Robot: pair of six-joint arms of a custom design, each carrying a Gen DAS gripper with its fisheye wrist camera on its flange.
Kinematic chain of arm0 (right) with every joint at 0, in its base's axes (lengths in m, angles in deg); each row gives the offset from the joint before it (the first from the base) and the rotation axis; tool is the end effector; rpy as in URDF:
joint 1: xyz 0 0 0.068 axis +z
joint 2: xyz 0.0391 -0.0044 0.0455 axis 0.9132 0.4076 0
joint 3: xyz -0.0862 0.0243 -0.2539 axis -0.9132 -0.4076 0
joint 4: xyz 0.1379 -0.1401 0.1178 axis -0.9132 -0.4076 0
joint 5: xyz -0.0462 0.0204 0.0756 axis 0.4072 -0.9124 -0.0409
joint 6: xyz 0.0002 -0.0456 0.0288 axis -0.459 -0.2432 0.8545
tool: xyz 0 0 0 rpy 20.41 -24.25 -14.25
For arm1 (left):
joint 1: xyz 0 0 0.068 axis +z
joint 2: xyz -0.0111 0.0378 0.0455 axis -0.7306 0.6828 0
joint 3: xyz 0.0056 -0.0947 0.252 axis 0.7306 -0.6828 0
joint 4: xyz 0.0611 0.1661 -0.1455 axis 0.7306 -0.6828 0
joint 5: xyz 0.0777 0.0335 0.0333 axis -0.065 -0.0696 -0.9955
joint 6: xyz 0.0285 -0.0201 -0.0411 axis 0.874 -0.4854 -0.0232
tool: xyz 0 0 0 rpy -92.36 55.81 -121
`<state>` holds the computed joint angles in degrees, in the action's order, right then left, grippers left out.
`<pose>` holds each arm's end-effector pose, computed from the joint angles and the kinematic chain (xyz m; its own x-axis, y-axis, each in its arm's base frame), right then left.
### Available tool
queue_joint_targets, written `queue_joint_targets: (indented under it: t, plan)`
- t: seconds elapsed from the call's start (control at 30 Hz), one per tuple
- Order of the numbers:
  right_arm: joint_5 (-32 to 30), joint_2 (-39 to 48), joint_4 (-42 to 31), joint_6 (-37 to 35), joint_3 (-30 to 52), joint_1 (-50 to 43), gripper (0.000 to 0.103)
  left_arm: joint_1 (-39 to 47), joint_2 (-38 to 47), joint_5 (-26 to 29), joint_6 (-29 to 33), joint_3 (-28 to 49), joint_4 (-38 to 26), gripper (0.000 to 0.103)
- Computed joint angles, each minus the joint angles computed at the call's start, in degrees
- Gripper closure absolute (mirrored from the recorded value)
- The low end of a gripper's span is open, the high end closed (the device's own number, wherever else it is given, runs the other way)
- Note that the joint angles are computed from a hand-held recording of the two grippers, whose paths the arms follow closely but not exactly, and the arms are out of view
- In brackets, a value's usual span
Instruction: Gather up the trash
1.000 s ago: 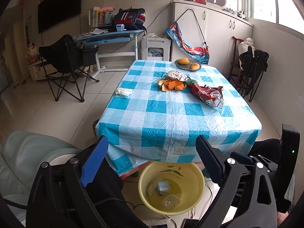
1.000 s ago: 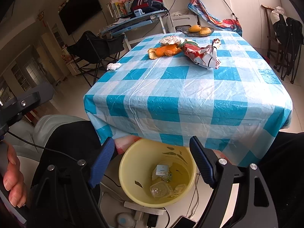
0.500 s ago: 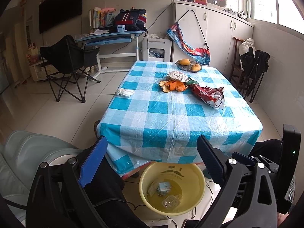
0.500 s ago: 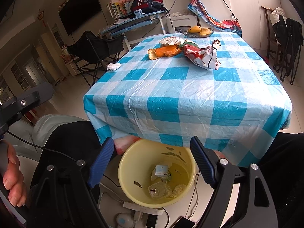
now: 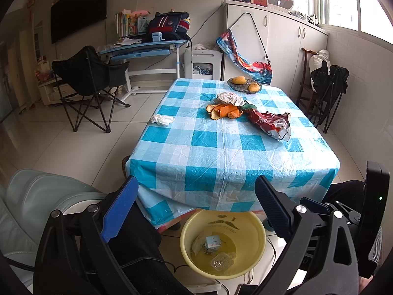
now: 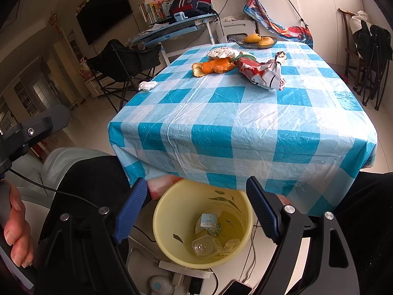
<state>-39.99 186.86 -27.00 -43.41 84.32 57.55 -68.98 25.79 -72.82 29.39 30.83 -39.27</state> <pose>0.2615 -0.0330 0.0805 -0.6353 0.3248 -0.7007 0.1839 0.9448 0.2712 0.3055 -0.1257 0.1683 -0.5882 0.2480 -0.7697 0.4188 0.9077 -0.0276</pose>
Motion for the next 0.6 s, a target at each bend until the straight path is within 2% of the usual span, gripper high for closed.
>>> queue_joint_targets:
  t: [0.6]
  plan:
    - [0.3, -0.1, -0.5, -0.2, 0.2, 0.4, 0.023, -0.1, 0.1, -0.2, -0.2, -0.1, 0.1, 0.01]
